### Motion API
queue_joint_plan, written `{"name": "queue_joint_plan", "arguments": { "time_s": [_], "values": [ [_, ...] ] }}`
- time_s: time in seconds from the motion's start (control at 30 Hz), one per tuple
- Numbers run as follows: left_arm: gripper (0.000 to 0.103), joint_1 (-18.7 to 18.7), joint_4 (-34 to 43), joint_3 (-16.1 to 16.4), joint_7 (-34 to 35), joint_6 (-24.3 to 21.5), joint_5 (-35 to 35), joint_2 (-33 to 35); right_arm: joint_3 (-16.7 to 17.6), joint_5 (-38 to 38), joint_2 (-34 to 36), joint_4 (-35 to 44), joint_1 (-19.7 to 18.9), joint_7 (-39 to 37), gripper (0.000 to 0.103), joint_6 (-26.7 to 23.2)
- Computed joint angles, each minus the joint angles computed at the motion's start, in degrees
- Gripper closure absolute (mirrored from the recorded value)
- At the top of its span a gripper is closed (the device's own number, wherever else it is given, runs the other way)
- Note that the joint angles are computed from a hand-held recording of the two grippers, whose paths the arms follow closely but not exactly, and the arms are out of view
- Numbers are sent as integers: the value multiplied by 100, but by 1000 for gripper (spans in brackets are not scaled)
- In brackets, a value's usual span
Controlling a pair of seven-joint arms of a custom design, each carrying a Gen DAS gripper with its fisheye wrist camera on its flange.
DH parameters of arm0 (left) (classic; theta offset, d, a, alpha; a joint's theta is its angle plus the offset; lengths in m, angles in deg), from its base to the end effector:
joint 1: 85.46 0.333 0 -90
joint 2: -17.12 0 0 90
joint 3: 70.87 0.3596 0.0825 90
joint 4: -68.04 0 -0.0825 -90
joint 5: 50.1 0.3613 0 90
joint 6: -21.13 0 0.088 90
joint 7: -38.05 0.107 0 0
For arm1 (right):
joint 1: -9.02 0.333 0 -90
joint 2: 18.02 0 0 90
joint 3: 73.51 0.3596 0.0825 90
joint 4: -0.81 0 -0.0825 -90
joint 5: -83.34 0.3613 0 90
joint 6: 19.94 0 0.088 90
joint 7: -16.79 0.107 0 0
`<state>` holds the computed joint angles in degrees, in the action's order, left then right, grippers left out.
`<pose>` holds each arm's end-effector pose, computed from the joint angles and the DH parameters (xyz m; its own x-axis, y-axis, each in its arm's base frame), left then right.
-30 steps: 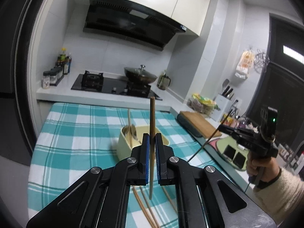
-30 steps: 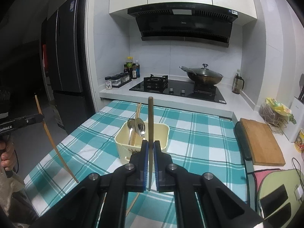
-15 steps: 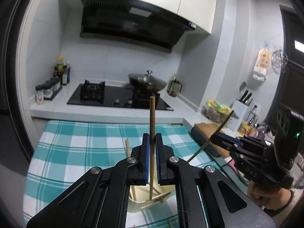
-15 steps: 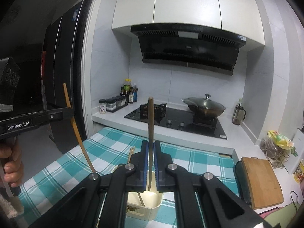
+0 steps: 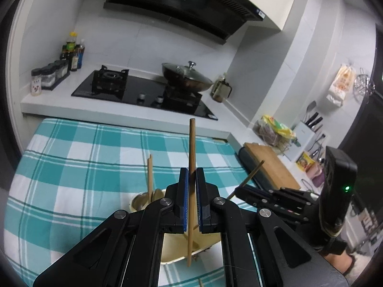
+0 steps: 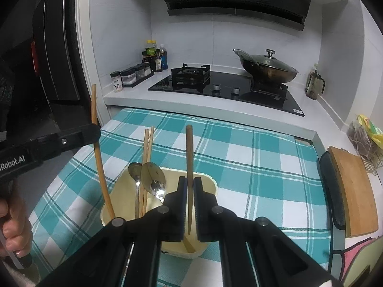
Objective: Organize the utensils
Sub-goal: 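Carry both chopsticks over the cream holder and open both grippers to drop them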
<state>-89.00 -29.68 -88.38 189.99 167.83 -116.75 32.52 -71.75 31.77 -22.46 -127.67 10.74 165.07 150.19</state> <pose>0.6350 -0.2038 0.5493 -0.6618 -0.6451 0.3819 -0.5952 0.1424 -0.7909 0.5194 0.0857 0.5316 -0.1219 -0.9925 -0.0064 -0.6341 0.0828 -0.7688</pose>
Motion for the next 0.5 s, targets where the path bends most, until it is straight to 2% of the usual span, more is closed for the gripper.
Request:
{"name": "queue_joint_plan", "arguments": {
  "time_s": [0.13, 0.23, 0.3, 0.43, 0.5],
  "values": [
    [99, 93, 95, -27, 439, 51, -609, -204, 56, -788, -123, 62, -152, 666, 97, 56],
    [99, -12, 211, 23, 627, 316, -770, -191, 18, -761, -175, 116, -182, 681, 97, 130],
    [99, -78, 299, 60, 436, 311, -541, -92, -18, -269, -163, 173, -102, 223, 97, 34],
    [99, -289, 286, 73, -19, 716, 240, 150, -161, 1782, 43, 334, 272, -1653, 97, -542],
    [99, -346, 311, 59, -403, 868, 676, 322, -177, 2457, 240, 458, 349, -2185, 97, -782]
  ]
}}
